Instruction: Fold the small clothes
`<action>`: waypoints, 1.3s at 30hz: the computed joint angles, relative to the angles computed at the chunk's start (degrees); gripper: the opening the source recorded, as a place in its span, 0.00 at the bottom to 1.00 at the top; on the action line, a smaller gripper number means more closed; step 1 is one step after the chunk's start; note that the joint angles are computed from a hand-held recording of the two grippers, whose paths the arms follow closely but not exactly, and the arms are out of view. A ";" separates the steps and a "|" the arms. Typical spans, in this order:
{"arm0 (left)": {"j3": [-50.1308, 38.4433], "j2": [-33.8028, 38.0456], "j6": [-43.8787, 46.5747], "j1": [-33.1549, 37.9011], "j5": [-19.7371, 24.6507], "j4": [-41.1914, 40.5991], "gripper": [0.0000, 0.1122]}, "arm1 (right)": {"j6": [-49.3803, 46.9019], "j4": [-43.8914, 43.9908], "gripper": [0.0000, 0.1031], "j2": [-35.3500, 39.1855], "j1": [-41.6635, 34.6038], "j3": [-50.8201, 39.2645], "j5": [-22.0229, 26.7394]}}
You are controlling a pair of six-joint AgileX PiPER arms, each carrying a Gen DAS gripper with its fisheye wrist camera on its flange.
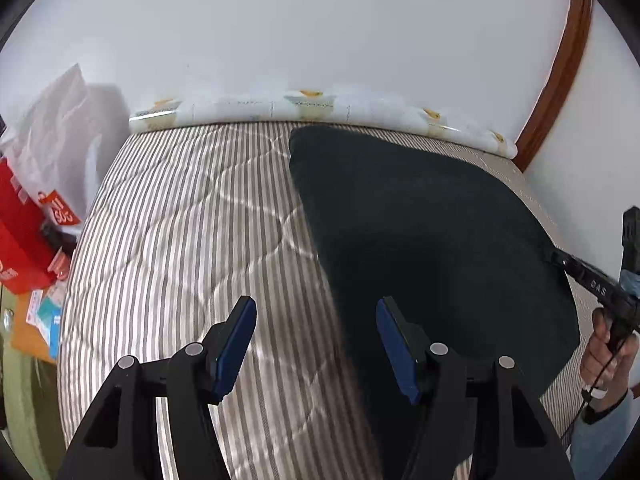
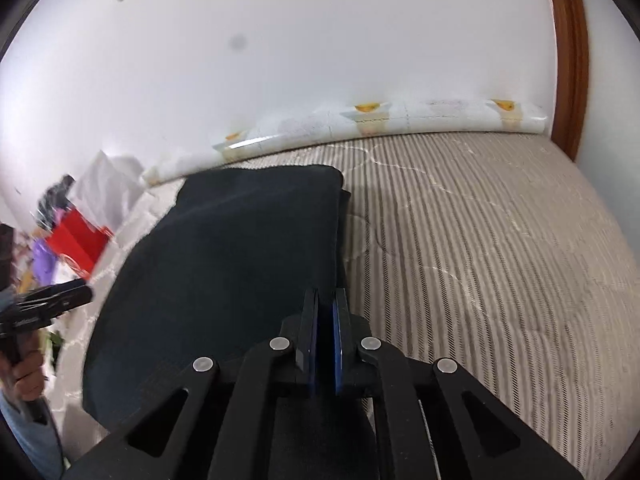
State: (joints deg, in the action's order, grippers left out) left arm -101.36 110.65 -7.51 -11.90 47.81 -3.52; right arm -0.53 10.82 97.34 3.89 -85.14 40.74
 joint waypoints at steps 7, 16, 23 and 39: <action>7.05 -3.37 -0.10 -0.52 -3.50 -1.93 0.53 | 18.27 -22.26 0.09 -6.94 9.60 4.26 -1.48; 16.38 -7.95 -1.31 -2.55 -8.82 -0.85 0.54 | 26.16 -32.79 0.18 -6.71 17.91 10.89 -2.16; 24.65 -13.47 3.08 -1.90 -11.38 -4.27 0.54 | 29.07 -36.76 0.18 -13.33 17.86 18.02 -1.74; 39.06 -19.57 1.22 -8.68 -18.60 1.60 0.52 | 34.48 -40.65 0.42 -29.47 16.39 34.84 -0.32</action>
